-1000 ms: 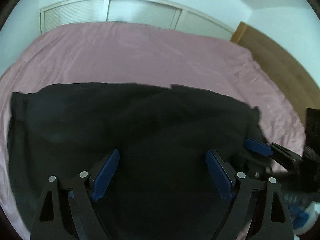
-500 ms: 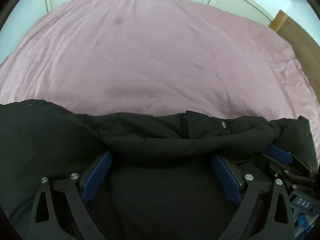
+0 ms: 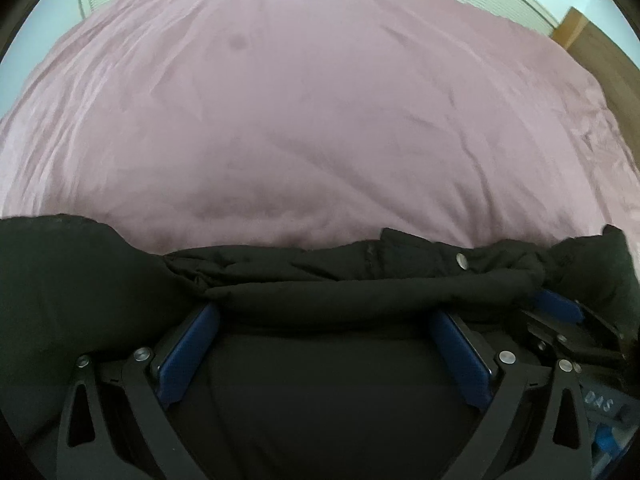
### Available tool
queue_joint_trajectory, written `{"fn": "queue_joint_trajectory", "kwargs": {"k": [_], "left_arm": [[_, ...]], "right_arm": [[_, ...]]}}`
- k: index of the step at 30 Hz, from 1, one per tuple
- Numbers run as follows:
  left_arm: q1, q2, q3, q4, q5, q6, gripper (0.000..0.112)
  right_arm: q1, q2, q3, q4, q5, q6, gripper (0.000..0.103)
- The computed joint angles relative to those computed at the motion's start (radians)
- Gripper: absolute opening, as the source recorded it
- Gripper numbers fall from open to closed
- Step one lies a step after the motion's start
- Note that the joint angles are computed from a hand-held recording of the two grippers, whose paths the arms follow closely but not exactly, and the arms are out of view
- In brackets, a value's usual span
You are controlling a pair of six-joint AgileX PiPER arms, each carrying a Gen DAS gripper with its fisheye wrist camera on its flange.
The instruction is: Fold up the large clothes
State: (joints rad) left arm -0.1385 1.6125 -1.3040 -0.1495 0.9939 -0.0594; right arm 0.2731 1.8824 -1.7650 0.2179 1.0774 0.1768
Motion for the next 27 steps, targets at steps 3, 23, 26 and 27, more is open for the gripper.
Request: {"fn": "queue_joint_trajectory", "kwargs": {"k": [3, 23, 26, 27], "left_arm": [[0.016, -0.053, -0.01, -0.033, 0.051, 0.021, 0.102], [0.179, -0.667, 0.273, 0.121, 0.117, 0.098, 0.1], [0.2, -0.67, 0.333, 0.12, 0.085, 0.116, 0.1], [0.199, -0.673, 0.356, 0.122, 0.069, 0.116, 0.1]], "right_arm": [[0.0, -0.03, -0.035, -0.002, 0.055, 0.014, 0.07], [0.227, -0.688, 0.487, -0.335, -0.014, 0.25, 0.07], [0.187, -0.71, 0.58, -0.308, -0.063, 0.246, 0.07], [0.162, -0.718, 0.609, -0.278, -0.082, 0.226, 0.071]]}}
